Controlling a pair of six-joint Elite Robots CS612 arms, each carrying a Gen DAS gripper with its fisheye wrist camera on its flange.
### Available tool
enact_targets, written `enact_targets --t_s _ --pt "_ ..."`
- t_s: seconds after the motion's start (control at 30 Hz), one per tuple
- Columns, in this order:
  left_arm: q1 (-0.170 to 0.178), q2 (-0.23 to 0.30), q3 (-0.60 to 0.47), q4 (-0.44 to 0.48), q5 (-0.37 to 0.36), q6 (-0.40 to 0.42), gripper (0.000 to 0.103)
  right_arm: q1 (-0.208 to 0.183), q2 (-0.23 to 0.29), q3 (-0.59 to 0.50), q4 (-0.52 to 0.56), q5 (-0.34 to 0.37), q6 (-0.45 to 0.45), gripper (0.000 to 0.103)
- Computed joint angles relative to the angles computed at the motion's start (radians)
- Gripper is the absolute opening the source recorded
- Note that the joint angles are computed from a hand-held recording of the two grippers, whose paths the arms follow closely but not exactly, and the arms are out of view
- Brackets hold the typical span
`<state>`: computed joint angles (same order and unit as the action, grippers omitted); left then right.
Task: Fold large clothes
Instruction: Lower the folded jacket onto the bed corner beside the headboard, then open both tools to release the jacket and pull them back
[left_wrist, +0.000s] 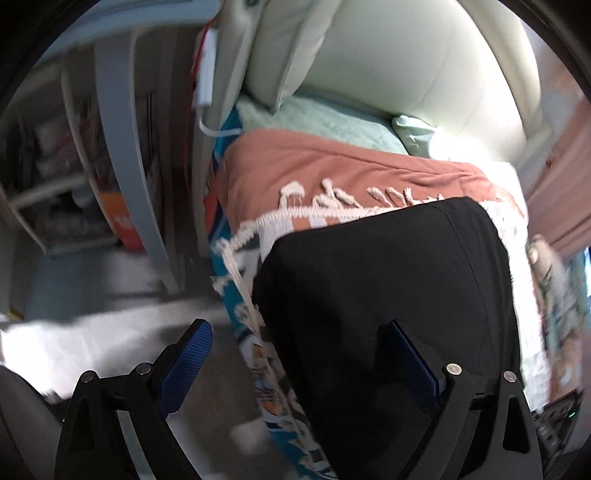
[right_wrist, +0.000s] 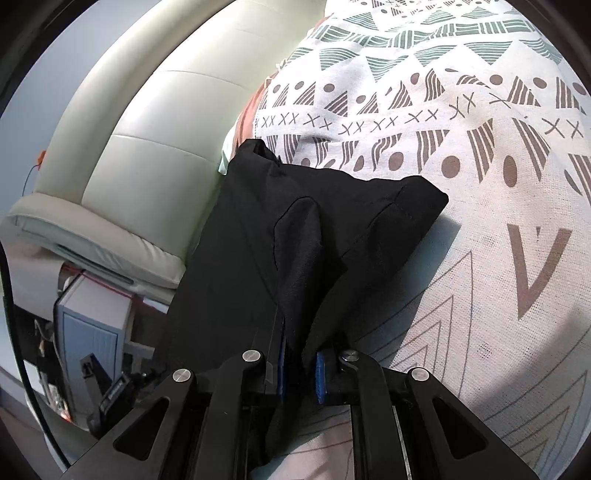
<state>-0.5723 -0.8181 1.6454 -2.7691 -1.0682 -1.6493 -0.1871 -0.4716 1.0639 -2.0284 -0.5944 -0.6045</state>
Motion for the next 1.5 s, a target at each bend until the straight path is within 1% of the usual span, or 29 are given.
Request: enact_targets --t_s 0.07,0.1,0.13,0.2,0.23,0.27,0.3,0.37,0.47,0.5,0.57,0.6,0.7,0.8,0.83,0.87,0.9,0.93,1.0,1.03,1.07,1.13,1.2,1.23,1.33,1.4,1.47,1.5 --pt "0.005 0.016 0.015 -0.101 -0.033 -0.011 0.095 0.000 0.002 -0.005 0.015 0.004 -0.009 0.012" --pt "0.007 0.022 0.016 -0.123 -0.042 -0.007 0.093 -0.001 0.003 -0.007 0.020 0.005 -0.010 0.012" --pt "0.007 0.026 0.017 -0.140 -0.040 -0.002 0.090 0.000 0.005 -0.010 0.026 0.006 -0.010 0.012" --pt "0.009 0.035 0.016 -0.183 -0.045 0.021 0.079 0.000 0.007 -0.014 0.031 0.007 -0.010 0.012" --pt "0.010 0.040 0.016 -0.209 -0.052 0.030 0.077 0.001 0.009 -0.017 0.034 0.009 -0.009 0.012" --pt "0.015 0.049 0.017 -0.254 -0.064 0.040 0.075 0.001 0.010 -0.020 0.039 0.011 -0.008 0.012" --pt "0.018 0.052 0.015 -0.260 -0.071 0.039 0.072 0.001 0.011 -0.021 0.047 0.014 -0.012 0.012" --pt "0.019 0.052 0.004 -0.236 -0.067 0.044 0.067 0.000 0.010 -0.021 0.052 0.019 -0.015 0.012" --pt "0.021 0.048 -0.022 -0.171 -0.054 0.065 0.062 -0.001 0.005 -0.013 0.051 0.028 -0.018 0.012" --pt "0.024 0.048 -0.028 -0.157 -0.052 0.071 0.059 -0.003 0.005 -0.017 0.096 0.057 -0.046 0.012" --pt "0.030 0.046 -0.040 -0.128 -0.032 0.086 0.055 -0.005 0.003 -0.026 0.187 0.103 -0.132 0.012" --pt "0.034 0.046 -0.044 -0.124 -0.025 0.097 0.055 -0.003 -0.003 -0.021 0.187 0.098 -0.154 0.012" --pt "0.045 0.053 -0.046 -0.137 -0.050 0.103 0.055 0.003 -0.014 0.009 0.076 0.047 -0.118 0.012" --pt "0.033 0.050 -0.036 -0.144 -0.032 0.118 0.059 0.004 0.008 -0.011 0.047 0.007 -0.049 0.012" --pt "0.028 0.049 -0.033 -0.141 -0.027 0.122 0.059 0.003 0.017 -0.020 0.040 -0.008 -0.016 0.019" --pt "0.022 0.046 -0.032 -0.126 -0.024 0.127 0.061 0.001 0.022 -0.022 0.025 -0.022 0.008 0.023" --pt "0.018 0.044 -0.033 -0.115 -0.027 0.133 0.062 0.000 0.023 -0.015 -0.007 -0.037 0.034 0.029" --pt "0.014 0.043 -0.034 -0.106 -0.031 0.138 0.062 -0.002 0.020 -0.005 -0.035 -0.046 0.040 0.029" --pt "0.004 0.038 -0.032 -0.093 -0.036 0.147 0.063 -0.002 0.000 0.029 -0.103 -0.084 0.045 0.030" --pt "-0.001 0.036 -0.031 -0.092 -0.040 0.155 0.063 -0.004 -0.016 0.057 -0.167 -0.112 0.058 0.030" --pt "-0.005 0.033 -0.029 -0.087 -0.044 0.161 0.063 -0.006 -0.026 0.075 -0.207 -0.129 0.068 0.031" --pt "-0.018 0.026 -0.025 -0.066 -0.032 0.160 0.063 -0.012 -0.041 0.100 -0.258 -0.156 0.083 0.031" --pt "-0.034 0.018 -0.025 -0.029 -0.006 0.146 0.063 -0.018 -0.055 0.121 -0.312 -0.213 0.108 0.031" --pt "-0.042 0.015 -0.023 -0.025 0.003 0.144 0.063 -0.023 -0.058 0.121 -0.300 -0.219 0.106 0.031" --pt "-0.059 0.012 -0.029 -0.016 0.008 0.156 0.064 -0.043 -0.070 0.125 -0.246 -0.206 0.092 0.031" --pt "-0.070 0.009 -0.037 -0.001 0.016 0.170 0.076 -0.054 -0.085 0.142 -0.246 -0.204 0.074 0.032" --pt "-0.085 0.006 -0.047 0.014 0.045 0.186 0.079 -0.066 -0.103 0.161 -0.245 -0.196 0.047 0.037" --pt "-0.092 0.004 -0.051 0.023 0.059 0.196 0.081 -0.073 -0.112 0.172 -0.246 -0.193 0.036 0.042"
